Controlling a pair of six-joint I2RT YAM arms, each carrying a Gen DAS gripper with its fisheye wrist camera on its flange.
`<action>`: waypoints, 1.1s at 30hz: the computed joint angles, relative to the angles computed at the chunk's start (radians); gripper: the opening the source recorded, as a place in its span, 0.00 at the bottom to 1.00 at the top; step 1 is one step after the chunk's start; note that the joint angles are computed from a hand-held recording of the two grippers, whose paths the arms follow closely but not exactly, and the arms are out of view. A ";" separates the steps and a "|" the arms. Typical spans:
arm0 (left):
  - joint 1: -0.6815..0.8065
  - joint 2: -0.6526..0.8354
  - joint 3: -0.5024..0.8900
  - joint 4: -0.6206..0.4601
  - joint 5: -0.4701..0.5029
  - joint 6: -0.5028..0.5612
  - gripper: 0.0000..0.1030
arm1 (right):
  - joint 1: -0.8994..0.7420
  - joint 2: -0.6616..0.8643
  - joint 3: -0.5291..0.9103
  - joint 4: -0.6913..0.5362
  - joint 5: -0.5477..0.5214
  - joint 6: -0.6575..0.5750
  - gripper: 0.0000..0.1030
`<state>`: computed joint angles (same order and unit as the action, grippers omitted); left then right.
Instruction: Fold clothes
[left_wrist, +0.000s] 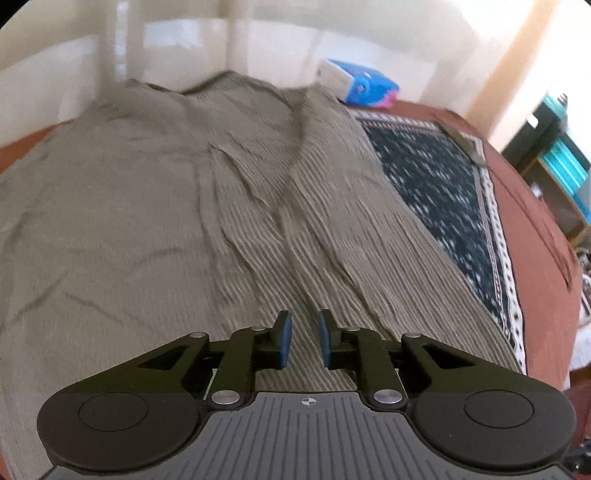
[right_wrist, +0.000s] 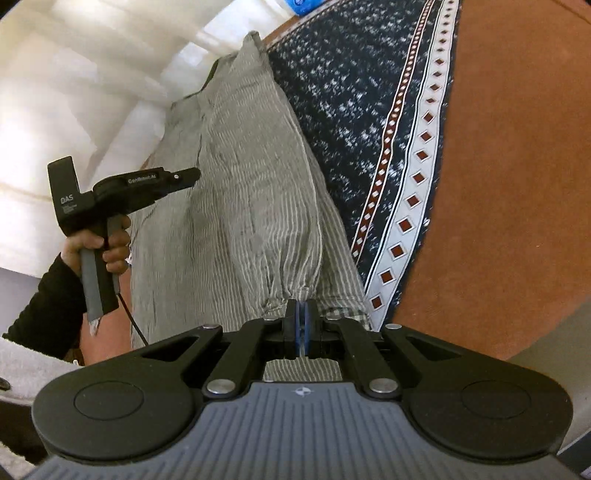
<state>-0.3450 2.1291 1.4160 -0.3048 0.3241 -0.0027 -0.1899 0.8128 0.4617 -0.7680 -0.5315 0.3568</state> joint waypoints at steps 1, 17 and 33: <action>-0.006 0.005 0.001 0.006 -0.007 -0.010 0.32 | 0.007 0.009 -0.002 0.006 0.001 0.001 0.03; -0.044 0.169 0.206 0.093 -0.106 -0.195 0.52 | 0.054 -0.007 0.013 -0.014 0.028 0.032 0.03; -0.010 0.156 0.183 0.071 -0.111 -0.191 0.19 | 0.100 -0.005 -0.011 0.034 0.016 0.061 0.03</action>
